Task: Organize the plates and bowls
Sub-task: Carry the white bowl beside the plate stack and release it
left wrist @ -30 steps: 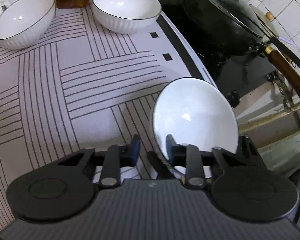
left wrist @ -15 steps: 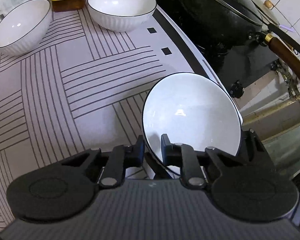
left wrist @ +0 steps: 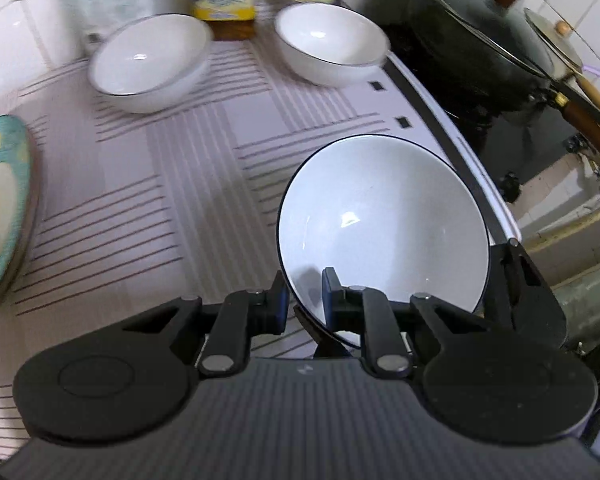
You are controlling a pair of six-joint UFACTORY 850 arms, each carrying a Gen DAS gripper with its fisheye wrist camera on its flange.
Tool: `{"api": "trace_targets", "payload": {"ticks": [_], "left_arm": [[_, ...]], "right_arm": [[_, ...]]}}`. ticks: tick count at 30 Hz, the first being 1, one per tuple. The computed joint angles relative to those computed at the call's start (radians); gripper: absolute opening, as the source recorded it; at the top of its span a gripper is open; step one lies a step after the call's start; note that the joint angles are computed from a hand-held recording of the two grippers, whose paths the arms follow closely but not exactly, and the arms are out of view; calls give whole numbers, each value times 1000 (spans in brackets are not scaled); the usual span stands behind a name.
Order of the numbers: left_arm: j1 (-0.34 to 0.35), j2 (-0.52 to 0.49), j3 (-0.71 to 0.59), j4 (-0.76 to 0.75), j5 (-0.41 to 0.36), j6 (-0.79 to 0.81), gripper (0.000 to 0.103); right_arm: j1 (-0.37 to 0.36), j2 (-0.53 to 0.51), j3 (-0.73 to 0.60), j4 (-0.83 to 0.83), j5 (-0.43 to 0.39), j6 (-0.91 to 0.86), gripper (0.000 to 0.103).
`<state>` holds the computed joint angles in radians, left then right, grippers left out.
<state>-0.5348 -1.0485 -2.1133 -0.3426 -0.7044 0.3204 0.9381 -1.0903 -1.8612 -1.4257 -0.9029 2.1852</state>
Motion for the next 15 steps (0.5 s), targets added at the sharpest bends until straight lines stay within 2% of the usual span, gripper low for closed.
{"api": "trace_targets", "payload": {"ticks": [8,15], "left_arm": [[56,37,36,79,-2,-88,17],[106,-10,-19,52,-38,-127,19]], "right_arm": [[-5,-100,-206,-6,75,-130,99],[-33,-211,-413,58,161,-322,99]]}}
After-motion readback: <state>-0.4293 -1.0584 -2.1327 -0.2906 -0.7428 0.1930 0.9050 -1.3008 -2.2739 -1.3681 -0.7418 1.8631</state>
